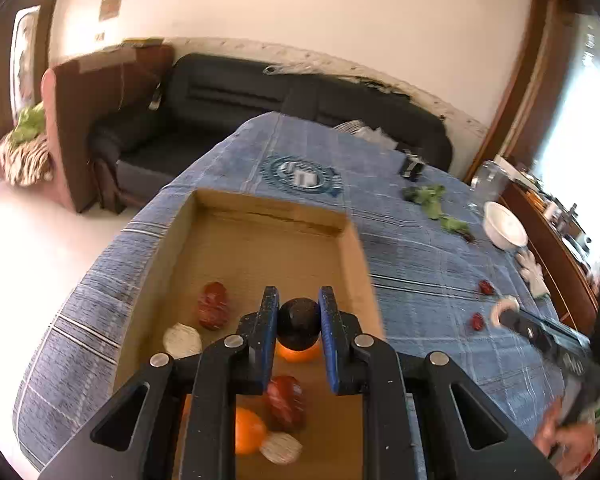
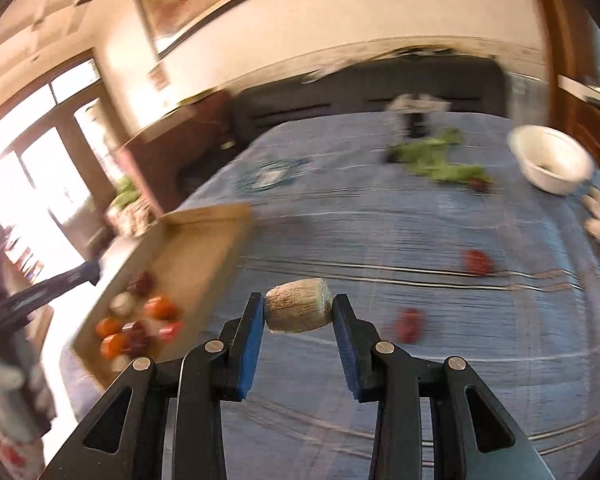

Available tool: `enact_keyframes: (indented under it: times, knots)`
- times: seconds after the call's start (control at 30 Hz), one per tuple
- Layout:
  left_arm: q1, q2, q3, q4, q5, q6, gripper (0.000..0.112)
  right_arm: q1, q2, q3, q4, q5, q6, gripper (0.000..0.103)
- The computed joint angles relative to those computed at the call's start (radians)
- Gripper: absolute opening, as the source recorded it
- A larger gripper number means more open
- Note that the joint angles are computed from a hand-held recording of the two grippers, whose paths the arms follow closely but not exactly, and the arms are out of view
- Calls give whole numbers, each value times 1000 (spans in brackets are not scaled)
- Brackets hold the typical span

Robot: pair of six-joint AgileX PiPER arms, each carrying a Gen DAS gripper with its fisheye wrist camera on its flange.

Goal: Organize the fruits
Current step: 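Lower the dark date and rice cake into the box and open both tools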

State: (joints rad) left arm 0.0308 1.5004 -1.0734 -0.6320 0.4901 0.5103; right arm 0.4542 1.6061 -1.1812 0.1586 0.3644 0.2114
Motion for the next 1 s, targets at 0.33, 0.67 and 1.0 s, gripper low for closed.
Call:
enact_keyframes:
  times: [0.33,0.67,1.0]
  knots:
    - [34,312,-332,169,168,-177,19,215,356,-468,-133,201,116,39]
    - [27,460,-474,239,259,-265,20,221,588,-762,-176,353,138,39]
    - [59,394,-383,110,215,-172,43,183,528,-657,-52,259,63,54]
